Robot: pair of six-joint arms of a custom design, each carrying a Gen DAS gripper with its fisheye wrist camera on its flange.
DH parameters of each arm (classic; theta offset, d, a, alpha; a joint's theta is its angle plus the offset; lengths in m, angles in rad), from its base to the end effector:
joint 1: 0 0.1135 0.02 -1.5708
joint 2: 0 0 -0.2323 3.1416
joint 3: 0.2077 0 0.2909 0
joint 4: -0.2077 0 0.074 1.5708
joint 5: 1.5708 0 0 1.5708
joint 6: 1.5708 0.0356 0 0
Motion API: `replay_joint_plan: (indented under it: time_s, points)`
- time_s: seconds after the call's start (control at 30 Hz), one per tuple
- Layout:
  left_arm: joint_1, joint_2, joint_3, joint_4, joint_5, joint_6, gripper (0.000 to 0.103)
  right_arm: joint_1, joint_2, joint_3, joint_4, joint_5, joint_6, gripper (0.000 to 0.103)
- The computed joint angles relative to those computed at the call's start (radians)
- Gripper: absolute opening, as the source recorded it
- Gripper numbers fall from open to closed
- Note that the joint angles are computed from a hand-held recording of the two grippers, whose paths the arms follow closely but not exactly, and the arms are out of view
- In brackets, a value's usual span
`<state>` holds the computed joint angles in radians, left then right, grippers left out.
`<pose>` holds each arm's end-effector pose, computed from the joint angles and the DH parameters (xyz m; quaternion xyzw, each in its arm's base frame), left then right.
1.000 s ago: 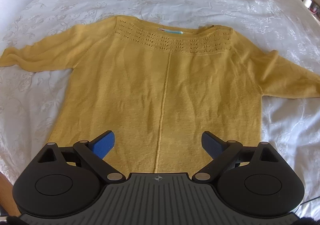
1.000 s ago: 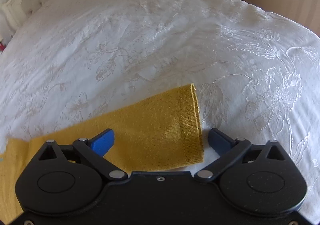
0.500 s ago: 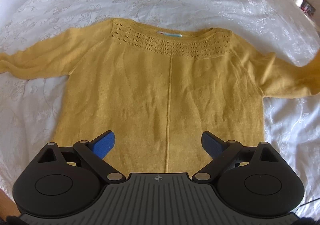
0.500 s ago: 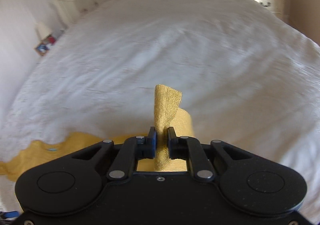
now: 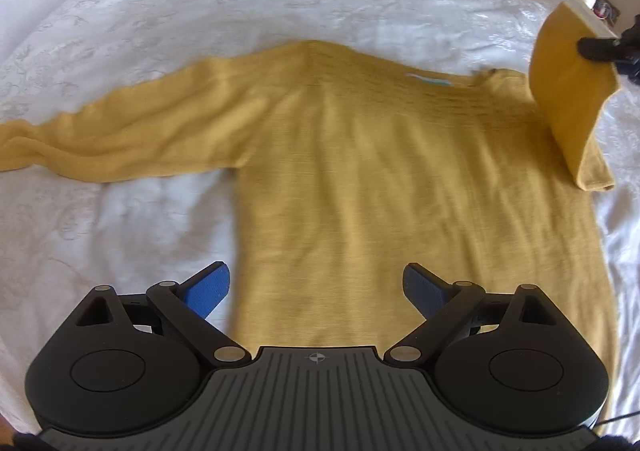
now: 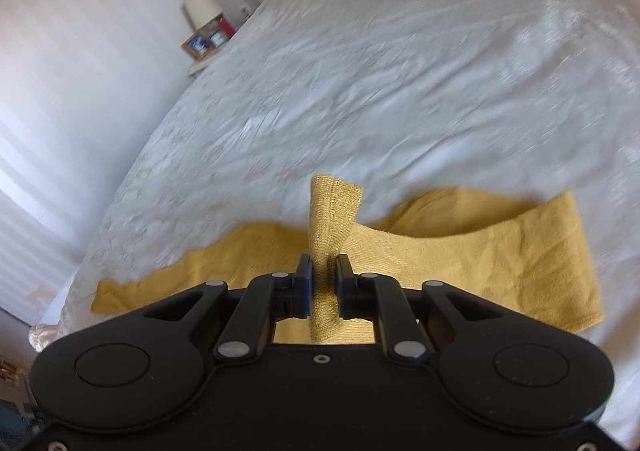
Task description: Fold small clothes
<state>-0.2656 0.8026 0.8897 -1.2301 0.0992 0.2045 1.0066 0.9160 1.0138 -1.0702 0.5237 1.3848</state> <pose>0.1750 -0.0513 0.2655 0.2375 0.9467 -0.0549 0.2104 0.1300 0.1722 0.2986 0.2484 0.8922 0.1743 0.3345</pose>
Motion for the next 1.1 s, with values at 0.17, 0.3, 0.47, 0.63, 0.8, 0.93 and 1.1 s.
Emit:
replay_joint_plan:
  time_s: [0.17, 0.3, 0.47, 0.63, 0.8, 0.93, 1.1]
  points:
    - [0.267, 0.065, 0.02, 0.005, 0.084, 0.205, 0.095, 0.041, 0.257, 0.062, 0.155, -0.032, 0.067, 0.027]
    - [0.385, 0.145, 0.057, 0.016, 0.138, 0.314, 0.095, 0.069, 0.372, 0.104, 0.199, -0.021, 0.116, 0.029]
    - [0.371, 0.223, 0.095, 0.049, 0.193, 0.318, 0.095, 0.135, 0.451, 0.188, 0.085, 0.003, 0.189, 0.058]
    - [0.234, 0.262, 0.108, 0.111, 0.237, 0.201, 0.095, 0.223, 0.445, 0.189, -0.064, -0.001, 0.322, 0.059]
    - [0.059, 0.292, 0.096, 0.199, 0.23, 0.052, 0.095, 0.304, 0.393, 0.128, -0.152, -0.028, 0.413, 0.067]
    - [-0.05, 0.313, 0.076, 0.26, 0.23, -0.029, 0.095, 0.339, 0.331, 0.047, -0.149, -0.057, 0.45, 0.067]
    - [-0.132, 0.321, 0.039, 0.304, 0.229, -0.081, 0.094, 0.351, 0.241, -0.055, -0.104, -0.083, 0.45, 0.067]
